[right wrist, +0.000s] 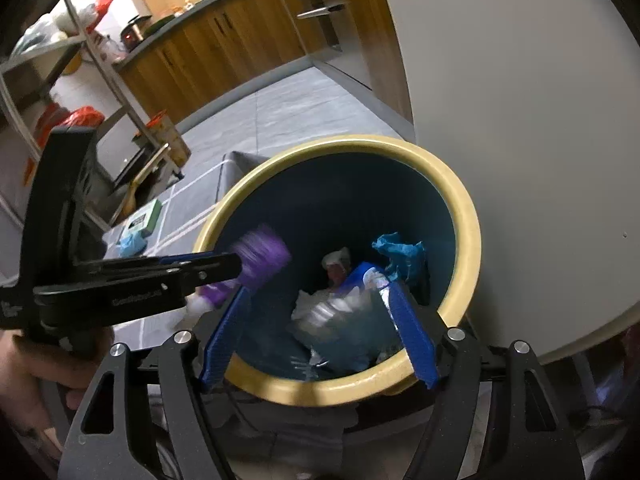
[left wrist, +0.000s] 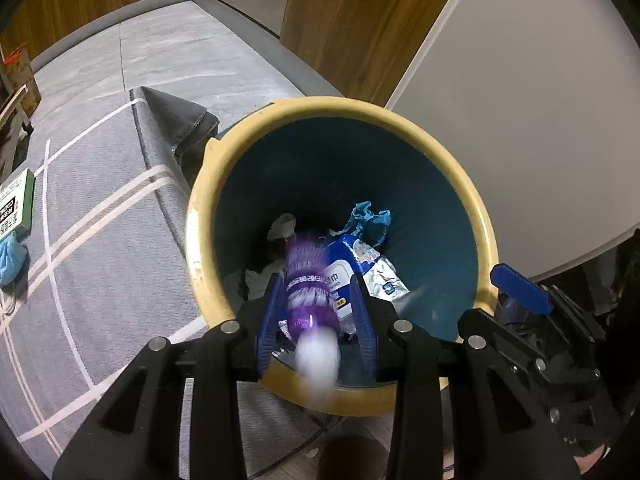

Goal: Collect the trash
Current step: 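Carry the bottle and blister over the bin and open both grippers, then lower the left gripper to the blue face mask and grasp it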

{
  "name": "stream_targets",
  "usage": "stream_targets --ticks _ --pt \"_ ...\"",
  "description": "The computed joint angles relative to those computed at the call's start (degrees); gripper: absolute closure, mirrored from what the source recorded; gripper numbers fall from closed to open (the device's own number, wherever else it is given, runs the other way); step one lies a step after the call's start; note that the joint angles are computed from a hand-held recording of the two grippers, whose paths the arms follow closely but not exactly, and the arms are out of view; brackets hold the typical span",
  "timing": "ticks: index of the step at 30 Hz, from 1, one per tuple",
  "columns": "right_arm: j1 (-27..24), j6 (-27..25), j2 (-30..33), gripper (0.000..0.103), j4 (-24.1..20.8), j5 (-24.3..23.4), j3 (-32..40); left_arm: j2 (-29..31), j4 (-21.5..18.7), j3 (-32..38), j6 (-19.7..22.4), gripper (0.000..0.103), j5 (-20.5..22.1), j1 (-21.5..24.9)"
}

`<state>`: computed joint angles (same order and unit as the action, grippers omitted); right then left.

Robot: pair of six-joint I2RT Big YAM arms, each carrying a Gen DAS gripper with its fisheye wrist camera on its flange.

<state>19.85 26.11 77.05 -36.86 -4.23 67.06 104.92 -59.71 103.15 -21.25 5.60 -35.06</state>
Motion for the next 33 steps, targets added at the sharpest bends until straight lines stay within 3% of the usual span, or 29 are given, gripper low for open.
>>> stream_targets --ticks 8,11,14,17,33 --pt "0.13 1.05 -1.17 0.027 0.99 1.69 -0.56 -2.73 1.65 -2.15 0.18 0.067 0.13 0.77" --pt "0.54 0.82 -1.6 0.023 1.43 2.62 -0.63 -4.03 2.48 -3.05 0.29 0.052 -0.31 0.82" --pt "1.24 0.55 -1.98 0.019 1.67 3.54 -0.49 -5.66 3.22 -4.28 0.9 0.048 -0.82 1.12" --pt "1.98 -0.12 -2.05 0.016 1.73 3.91 -0.01 -7.52 4.53 -6.03 1.01 0.035 -0.65 2.0" --pt "8.71 -4.63 1.31 0.012 -1.12 6.92 5.04 -19.93 8.64 -19.76 1.5 0.032 -2.4 11.33"
